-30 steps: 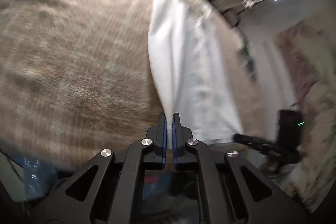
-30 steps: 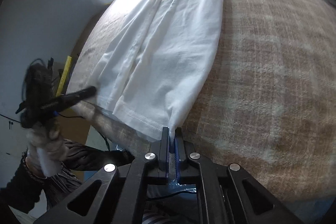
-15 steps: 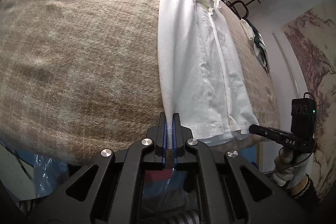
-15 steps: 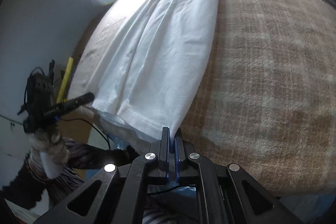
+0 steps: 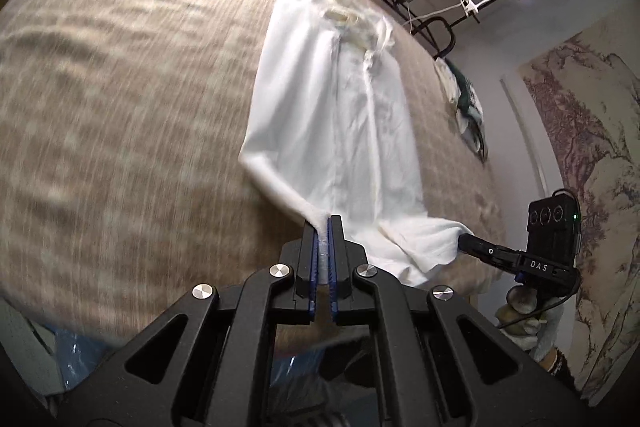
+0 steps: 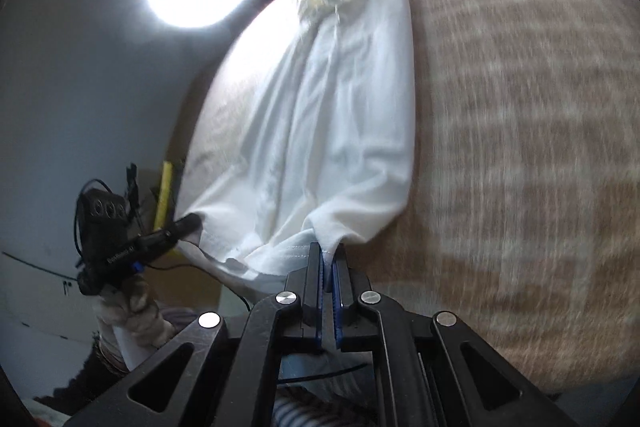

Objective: Fold small clothes
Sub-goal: 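Lift the hem with both tools and fold it toward the collar, then open both tools to release the folded hem and lift away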

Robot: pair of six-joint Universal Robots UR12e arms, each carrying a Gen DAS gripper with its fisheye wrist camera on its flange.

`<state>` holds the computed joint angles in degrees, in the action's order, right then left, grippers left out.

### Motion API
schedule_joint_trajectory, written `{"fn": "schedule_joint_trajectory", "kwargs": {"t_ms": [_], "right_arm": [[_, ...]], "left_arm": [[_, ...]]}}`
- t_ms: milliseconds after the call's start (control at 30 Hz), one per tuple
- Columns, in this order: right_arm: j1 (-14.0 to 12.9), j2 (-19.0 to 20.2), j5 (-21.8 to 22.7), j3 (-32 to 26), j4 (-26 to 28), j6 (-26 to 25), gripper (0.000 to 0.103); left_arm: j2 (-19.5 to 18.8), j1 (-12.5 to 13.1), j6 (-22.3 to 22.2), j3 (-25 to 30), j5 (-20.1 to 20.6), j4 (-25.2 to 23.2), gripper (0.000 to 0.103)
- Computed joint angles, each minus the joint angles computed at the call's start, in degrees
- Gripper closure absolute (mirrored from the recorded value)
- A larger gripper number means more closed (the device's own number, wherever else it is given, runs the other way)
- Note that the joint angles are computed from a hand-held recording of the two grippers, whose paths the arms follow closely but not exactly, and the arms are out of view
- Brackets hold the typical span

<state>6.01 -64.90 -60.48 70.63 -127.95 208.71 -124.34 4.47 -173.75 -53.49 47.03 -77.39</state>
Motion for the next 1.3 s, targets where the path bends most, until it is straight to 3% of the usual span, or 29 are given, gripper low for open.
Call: {"fn": "schedule_joint_trajectory", "kwargs": {"t_ms": [433, 833, 867, 900, 933, 967, 1033, 1100, 1200, 1300], "right_arm": [[-0.99, 5.45, -4.41, -8.97, -1.86, 4.11, 0.102], [-1.2, 9.77, -5.26, -14.36, 4.01, 3.59, 0.099], [-1.12, 9.85, -5.66, -14.64, 4.47, 3.09, 0.097], [-0.92, 10.3, -6.66, -15.59, 5.5, 2.29, 0.091], [-0.79, 10.45, -7.31, -16.14, 6.2, 1.57, 0.079], [-0.66, 10.32, -8.01, -16.16, 6.03, 0.91, 0.076], [-0.37, 10.06, -9.37, -16.18, 5.68, -0.99, 0.076], [-0.17, 9.49, -9.8, -15.59, 5.0, -2.85, 0.077], [0.05, 8.9, -8.12, -14.51, 4.71, -6.62, 0.081], [0.4, 8.93, -6.74, -14.21, 7.09, -10.39, 0.086]], "left_arm": [[-11.15, -1.83, -4.61, 18.31, 3.04, -3.19, 0.101], [-15.15, -2.58, -5.55, 24.3, 6.56, -7.3, 0.101], [-15.43, -2.67, -5.1, 25.12, 7.2, -8.08, 0.093], [-15.41, -2.74, -4.78, 25.37, 8.05, -7.92, 0.078], [-14.62, -2.68, -5.03, 23.83, 8.16, -5.6, 0.071], [-13.44, -2.51, -5.43, 21.53, 8.1, -2.18, 0.064], [-11.76, -2.29, -3.66, 18.66, 8.22, 1.7, 0.064], [-10.83, -2.18, -0.31, 17.33, 7.8, 1.97, 0.064], [-10.23, -2.3, 6.87, 16.92, 6.64, -2.61, 0.07], [-10.15, -3.09, 12.5, 17.22, 8.77, -7.51, 0.078]]}}
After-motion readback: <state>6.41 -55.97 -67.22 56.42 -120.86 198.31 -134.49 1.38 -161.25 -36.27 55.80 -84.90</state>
